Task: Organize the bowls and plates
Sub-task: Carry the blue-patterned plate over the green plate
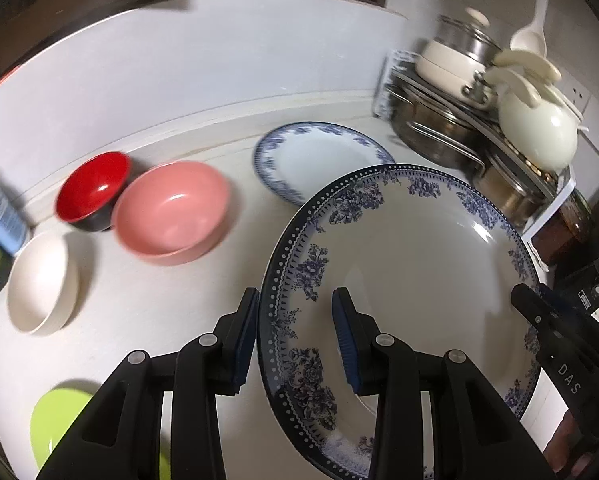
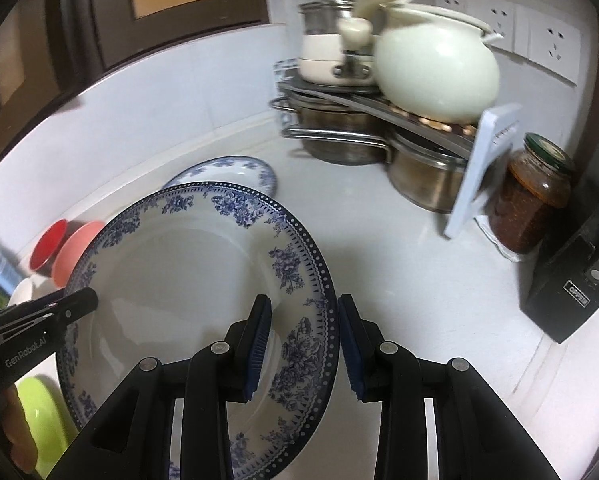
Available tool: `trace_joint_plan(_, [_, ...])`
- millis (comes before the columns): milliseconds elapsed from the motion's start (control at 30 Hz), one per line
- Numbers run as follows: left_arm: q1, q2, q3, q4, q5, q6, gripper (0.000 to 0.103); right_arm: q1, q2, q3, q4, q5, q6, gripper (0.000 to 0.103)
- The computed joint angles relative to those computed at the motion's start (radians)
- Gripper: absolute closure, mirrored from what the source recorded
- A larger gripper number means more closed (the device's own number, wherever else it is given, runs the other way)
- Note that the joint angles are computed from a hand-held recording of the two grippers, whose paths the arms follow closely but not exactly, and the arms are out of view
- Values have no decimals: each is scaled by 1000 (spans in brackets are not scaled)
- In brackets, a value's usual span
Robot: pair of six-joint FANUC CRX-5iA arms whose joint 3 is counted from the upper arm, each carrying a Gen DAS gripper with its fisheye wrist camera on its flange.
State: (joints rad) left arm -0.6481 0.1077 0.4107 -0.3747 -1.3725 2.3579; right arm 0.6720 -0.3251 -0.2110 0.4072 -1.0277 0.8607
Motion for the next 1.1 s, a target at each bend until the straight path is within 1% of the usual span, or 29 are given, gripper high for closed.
trace_joint_plan(200, [-14,-81,-57,-47,-42,61,66,81,-13,0,13,-16,-15,68])
trace_joint_plan(600, [-27,-248,-189,-107,-139,176,66,244,-16,8,13,-45,-35,68])
trace_joint_plan(833, [-47,-345,-263,-140,-221,267,66,334,-6,17,-1,-53,-20,68])
trace_joint_plan(1100, [-60,-433,-324,-162,-313,342,66,421,15,27,-24,-49,1,68])
